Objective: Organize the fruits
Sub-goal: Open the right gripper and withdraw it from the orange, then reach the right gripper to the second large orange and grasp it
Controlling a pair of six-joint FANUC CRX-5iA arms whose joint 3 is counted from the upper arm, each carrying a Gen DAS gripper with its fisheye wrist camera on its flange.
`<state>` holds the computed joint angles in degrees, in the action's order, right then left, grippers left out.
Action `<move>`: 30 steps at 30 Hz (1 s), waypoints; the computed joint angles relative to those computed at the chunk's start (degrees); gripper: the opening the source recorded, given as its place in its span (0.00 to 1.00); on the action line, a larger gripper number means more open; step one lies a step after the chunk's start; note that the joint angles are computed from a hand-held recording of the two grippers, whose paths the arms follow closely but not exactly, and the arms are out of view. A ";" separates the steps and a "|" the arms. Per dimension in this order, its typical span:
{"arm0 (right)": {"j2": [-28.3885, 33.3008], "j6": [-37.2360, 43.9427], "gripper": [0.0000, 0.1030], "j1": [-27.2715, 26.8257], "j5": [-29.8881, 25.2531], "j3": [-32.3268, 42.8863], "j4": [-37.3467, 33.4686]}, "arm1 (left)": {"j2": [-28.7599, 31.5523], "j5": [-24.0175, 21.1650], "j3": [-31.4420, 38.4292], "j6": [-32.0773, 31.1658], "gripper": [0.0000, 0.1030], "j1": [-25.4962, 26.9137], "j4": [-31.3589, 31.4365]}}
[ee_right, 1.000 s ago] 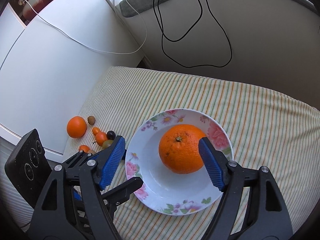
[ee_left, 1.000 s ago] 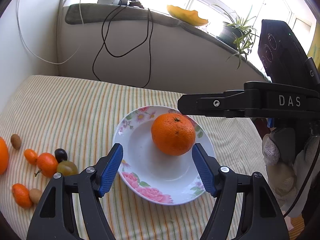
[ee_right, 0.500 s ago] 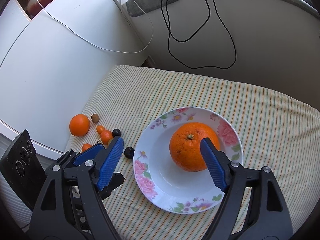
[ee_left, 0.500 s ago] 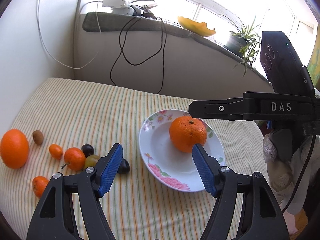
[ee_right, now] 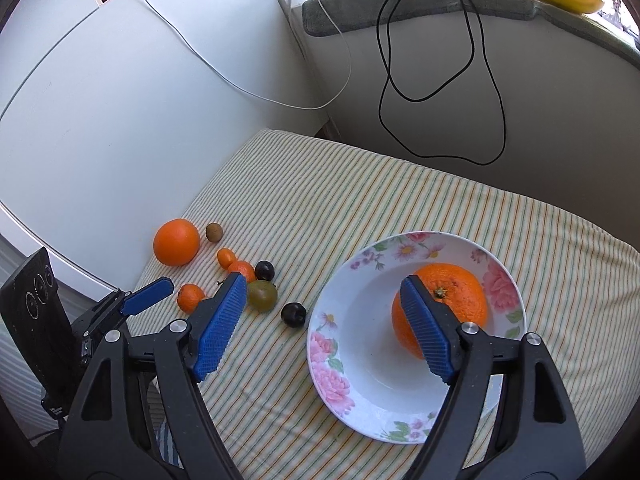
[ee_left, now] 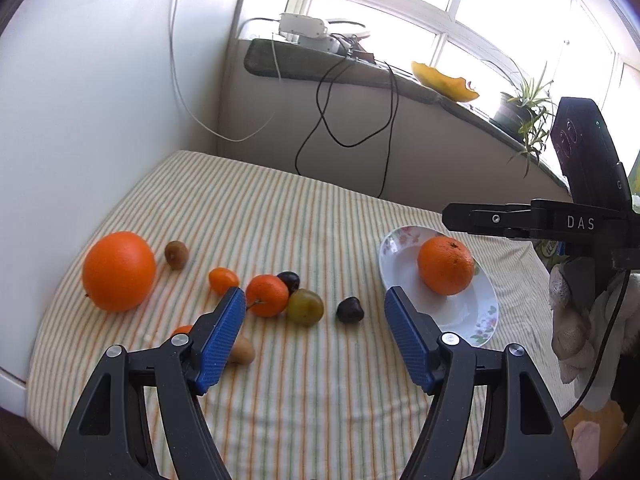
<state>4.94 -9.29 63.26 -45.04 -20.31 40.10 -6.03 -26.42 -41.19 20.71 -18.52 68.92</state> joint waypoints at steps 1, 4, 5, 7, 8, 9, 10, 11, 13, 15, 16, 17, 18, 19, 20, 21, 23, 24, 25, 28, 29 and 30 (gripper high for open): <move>0.23 -0.34 0.79 -0.05 0.39 -0.03 0.58 | -0.41 0.18 -0.44 -0.33 0.70 0.60 0.28; 0.90 -0.21 0.79 -0.34 1.39 0.31 1.26 | -1.40 0.39 -1.44 -0.53 0.70 2.57 0.47; 1.22 0.25 0.79 -0.47 1.79 0.63 1.03 | -1.66 0.26 -1.75 -0.57 0.70 3.36 0.58; 1.88 1.00 0.79 -0.70 2.49 1.22 0.69 | -2.02 -0.10 -2.30 -0.55 0.70 5.07 0.68; 2.30 1.49 0.79 -0.76 2.68 1.68 0.43 | -2.19 -0.07 -2.58 -0.39 0.70 5.70 0.75; 2.78 2.16 0.79 -0.87 3.00 2.19 0.05 | -2.22 -0.07 -2.75 -0.23 0.70 6.34 0.82; 3.29 2.86 0.79 -1.00 3.38 2.72 -0.37 | -2.25 -0.05 -2.92 -0.01 0.70 6.96 0.74; 3.84 3.65 0.80 -1.10 3.64 3.41 -0.86 | -2.25 0.06 -3.08 0.17 0.70 7.49 0.64; 4.99 5.65 0.87 -1.43 4.44 4.84 -2.12 | -2.18 0.51 -3.43 0.83 0.70 8.56 0.20; 6.32 7.06 0.93 -1.64 5.10 6.38 -2.77 | -1.70 0.72 -3.53 1.41 0.70 9.54 -0.24; 6.98 7.90 0.94 -1.82 5.66 7.16 -3.20 | -1.46 1.04 -3.56 1.74 0.71 9.90 -0.51; 7.70 9.16 0.94 -2.05 6.20 8.16 -4.04 | -1.21 1.50 -3.56 2.08 0.72 10.18 -0.87; 8.41 10.42 0.94 -2.27 6.69 9.16 -4.93 | -1.00 2.29 -3.59 2.31 0.75 10.23 -1.05; 9.22 11.61 0.94 -2.46 7.03 10.30 -5.82 | -0.86 3.22 -3.77 1.99 0.76 10.11 -0.64; 10.13 12.89 0.96 -2.66 7.21 11.63 -6.85 | -0.69 3.86 -3.89 1.66 0.76 10.12 -0.38; 10.93 14.19 0.96 -2.92 7.66 12.74 -7.84 | -0.43 4.26 -3.87 1.61 0.76 10.24 -0.38; 12.49 17.47 0.96 -3.44 8.61 15.04 -10.30 | 0.26 4.56 -3.70 1.48 0.76 10.57 -0.17; 13.41 19.48 0.96 -3.69 8.75 16.50 -11.87 | 0.57 4.49 -3.68 1.24 0.76 10.83 0.10; 14.43 21.37 0.96 -3.88 8.60 18.14 -13.38 | 0.93 4.43 -3.58 0.93 0.76 10.98 0.48; 17.25 26.66 0.96 -4.59 8.21 22.84 -18.47 | 1.98 4.06 -3.19 0.12 0.76 11.30 1.86; 18.09 28.36 0.96 -4.92 8.44 24.24 -20.37 | 2.27 3.92 -3.13 -0.22 0.76 11.34 2.44; 18.92 29.86 0.96 -5.21 8.52 25.63 -22.11 | 2.61 3.72 -2.98 -0.38 0.76 11.41 2.73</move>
<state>23.87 20.56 58.05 -36.53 5.33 17.99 -3.42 -22.69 -44.17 20.34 -7.10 71.65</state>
